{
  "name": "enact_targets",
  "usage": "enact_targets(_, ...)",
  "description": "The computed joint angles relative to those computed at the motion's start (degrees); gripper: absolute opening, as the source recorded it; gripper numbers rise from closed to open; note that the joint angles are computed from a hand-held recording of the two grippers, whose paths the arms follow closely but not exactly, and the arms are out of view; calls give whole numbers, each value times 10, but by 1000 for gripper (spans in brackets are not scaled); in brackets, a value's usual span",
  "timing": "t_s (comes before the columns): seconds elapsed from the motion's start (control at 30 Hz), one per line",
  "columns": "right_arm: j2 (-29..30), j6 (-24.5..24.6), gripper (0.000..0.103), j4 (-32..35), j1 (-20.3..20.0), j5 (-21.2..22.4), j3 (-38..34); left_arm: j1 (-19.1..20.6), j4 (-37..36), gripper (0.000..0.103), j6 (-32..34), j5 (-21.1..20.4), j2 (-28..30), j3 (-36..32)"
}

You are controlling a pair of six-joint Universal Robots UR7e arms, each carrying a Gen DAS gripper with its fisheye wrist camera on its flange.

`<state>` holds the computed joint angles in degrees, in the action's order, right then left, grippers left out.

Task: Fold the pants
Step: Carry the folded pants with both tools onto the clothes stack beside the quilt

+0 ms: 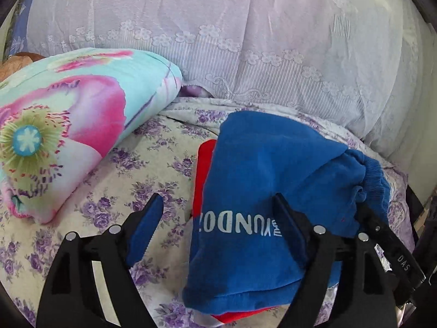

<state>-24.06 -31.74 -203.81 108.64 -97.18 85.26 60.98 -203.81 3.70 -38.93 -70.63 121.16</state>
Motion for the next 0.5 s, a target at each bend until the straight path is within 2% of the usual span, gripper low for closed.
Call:
enact_targets(0.1, 3, -54, 73, -126, 22, 3, 28, -30, -61, 77, 47, 31, -7, 15)
enact_targets(0.17, 2, -79, 73, -156, 33, 11, 39, -40, -63, 77, 41, 24, -21, 24)
enact_targets(0.23, -3, -84, 68, -141, 34, 31, 48, -41, -20, 77, 19, 12, -32, 27)
enact_targets(0.27, -3, -85, 61, -118, 35, 35, 47, -40, -8, 77, 14, 7, -31, 26)
enact_targets(0.33, 11, -93, 54, -66, 38, -3, 23, -36, 12, 77, 19, 23, -11, 17)
enact_targets(0.37, 25, -91, 55, -44, 39, -39, 1, -31, 36, 77, 19, 37, 0, 7)
enact_targets(0.4, 34, -79, 56, -23, 33, -57, -16, -23, 61, 78, 11, 44, 10, -1)
enact_targets(0.43, 42, -78, 56, -23, 25, -61, -26, -10, 80, 78, -3, 33, 16, -7)
enact_targets(0.5, 46, -93, 55, -31, 20, -59, -29, 9, 84, 79, -23, -16, 10, -4)
